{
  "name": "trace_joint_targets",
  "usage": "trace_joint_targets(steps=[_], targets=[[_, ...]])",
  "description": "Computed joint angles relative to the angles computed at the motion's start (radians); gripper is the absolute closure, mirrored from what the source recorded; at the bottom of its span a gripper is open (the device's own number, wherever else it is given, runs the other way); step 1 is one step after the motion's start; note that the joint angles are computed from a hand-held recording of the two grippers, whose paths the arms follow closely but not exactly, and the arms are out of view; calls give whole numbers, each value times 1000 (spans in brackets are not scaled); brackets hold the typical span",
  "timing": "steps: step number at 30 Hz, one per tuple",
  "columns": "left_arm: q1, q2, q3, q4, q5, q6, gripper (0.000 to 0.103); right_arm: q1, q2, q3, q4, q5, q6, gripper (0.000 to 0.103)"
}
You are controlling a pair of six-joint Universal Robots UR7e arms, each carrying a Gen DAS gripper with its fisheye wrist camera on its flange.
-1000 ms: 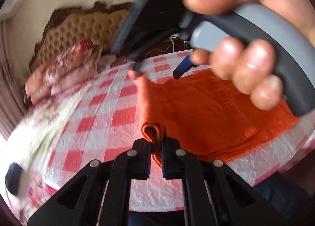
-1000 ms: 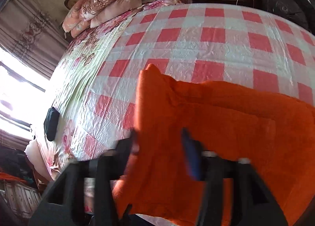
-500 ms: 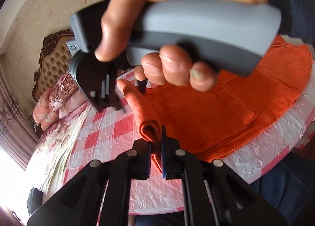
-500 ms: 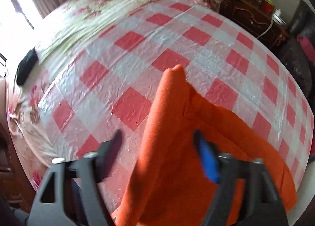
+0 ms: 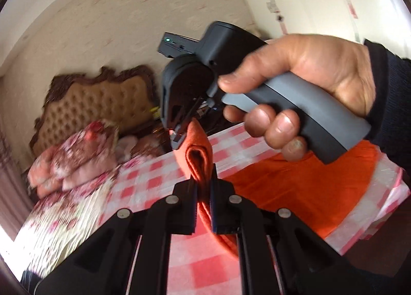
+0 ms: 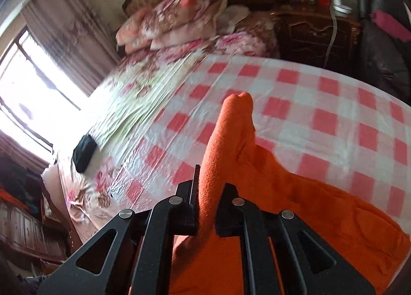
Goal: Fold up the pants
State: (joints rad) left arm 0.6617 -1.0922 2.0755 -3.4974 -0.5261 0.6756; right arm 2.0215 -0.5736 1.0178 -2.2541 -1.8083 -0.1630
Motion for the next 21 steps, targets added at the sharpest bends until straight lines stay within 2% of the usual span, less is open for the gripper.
trace_joint_targets(steps=[5, 10, 14, 17, 19, 21], targets=[[-35, 136, -36, 67, -98, -21, 96, -73, -158, 190, -100, -41, 7, 95], [-42, 290, -84, 85, -133, -1, 96, -192, -281, 363, -189, -52, 23, 95], [-38, 398, -110, 72, -110, 12, 96, -275, -323, 447, -221, -53, 16, 95], [-39, 477, -125, 12, -64, 91, 90, -335, -336, 483, -223, -9, 27, 88], [-40, 501, -125, -11, -46, 113, 79, -360, -343, 495, -228, 46, 22, 85], [-39, 520, -137, -18, -29, 124, 78, -368, -342, 496, -234, 65, 6, 84]])
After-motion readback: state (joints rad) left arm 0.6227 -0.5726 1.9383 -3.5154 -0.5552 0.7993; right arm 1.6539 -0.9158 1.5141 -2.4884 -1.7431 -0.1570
